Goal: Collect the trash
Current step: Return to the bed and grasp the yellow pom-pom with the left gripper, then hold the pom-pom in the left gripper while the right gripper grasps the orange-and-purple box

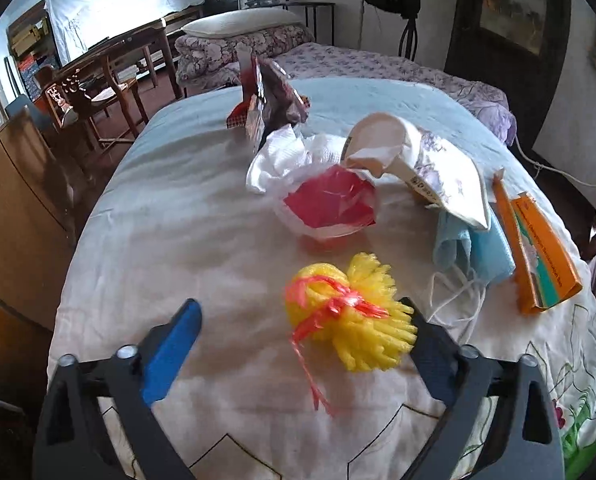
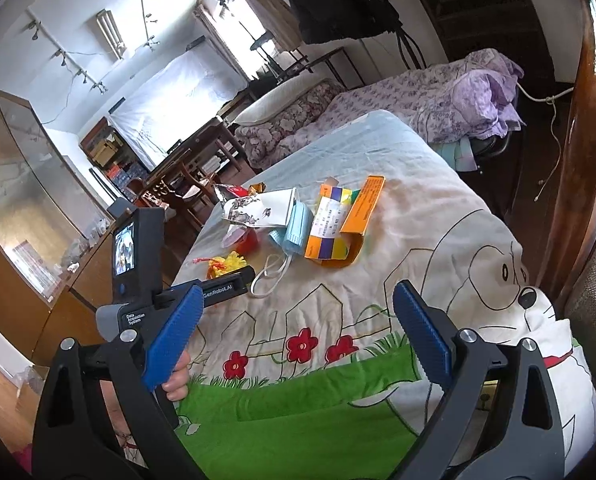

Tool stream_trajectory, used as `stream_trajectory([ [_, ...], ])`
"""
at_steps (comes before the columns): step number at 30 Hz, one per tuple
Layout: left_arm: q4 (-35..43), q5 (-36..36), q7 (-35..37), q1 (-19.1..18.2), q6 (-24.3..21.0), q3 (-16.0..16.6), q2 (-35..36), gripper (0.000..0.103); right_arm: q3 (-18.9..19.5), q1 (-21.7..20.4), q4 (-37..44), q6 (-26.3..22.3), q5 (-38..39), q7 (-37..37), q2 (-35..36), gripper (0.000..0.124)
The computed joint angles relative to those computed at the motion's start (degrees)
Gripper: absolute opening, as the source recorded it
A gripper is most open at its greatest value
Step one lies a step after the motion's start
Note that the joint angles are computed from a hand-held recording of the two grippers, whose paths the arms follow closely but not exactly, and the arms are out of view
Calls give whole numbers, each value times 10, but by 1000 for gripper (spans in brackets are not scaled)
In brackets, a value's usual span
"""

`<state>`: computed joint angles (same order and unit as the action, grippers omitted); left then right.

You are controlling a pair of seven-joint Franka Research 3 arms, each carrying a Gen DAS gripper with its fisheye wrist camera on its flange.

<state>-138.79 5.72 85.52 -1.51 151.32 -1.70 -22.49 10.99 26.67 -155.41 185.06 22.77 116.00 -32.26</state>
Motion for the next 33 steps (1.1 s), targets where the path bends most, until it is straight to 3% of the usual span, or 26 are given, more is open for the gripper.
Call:
stream_trajectory([
  [1,-4,-17,21,-12,3,12,-4,66,0,0,0,0,0,1,0,92],
  [2,-5,-36,44,-25,3,25,-5,39,0,0,0,0,0,1,0,92],
  [3,-6,-47,52,-29,1,26,-7,30,-1,1,-1,0,0,1,-1,92],
  [7,-44,-63,52,-23,57,30,-56,28,0,-1,-1,-1,-1,1,-1,92],
  [10,-79,-94,61,-44,96,66,-112,28,3,-6,0,-4,-2,2,-1,92],
  [15,-111,-135,68,-61,84,119,-169,29,35,-52,28,-31,-16,15,17,92],
  [17,-110,-150,75,-70,79,132,-173,29,26,-52,58,-46,-23,14,46,92],
  [20,-111,-150,72,-60,76,120,-177,29,66,-116,114,-95,-58,51,90,92],
  [24,-120,-134,64,-49,85,97,-184,30,123,-206,189,-178,-159,142,146,92],
  [29,-126,-112,57,-47,92,87,-186,30,122,-225,251,-246,-255,209,200,92],
  [33,-127,-105,53,-50,92,89,-186,30,101,-214,284,-281,-295,234,231,92],
])
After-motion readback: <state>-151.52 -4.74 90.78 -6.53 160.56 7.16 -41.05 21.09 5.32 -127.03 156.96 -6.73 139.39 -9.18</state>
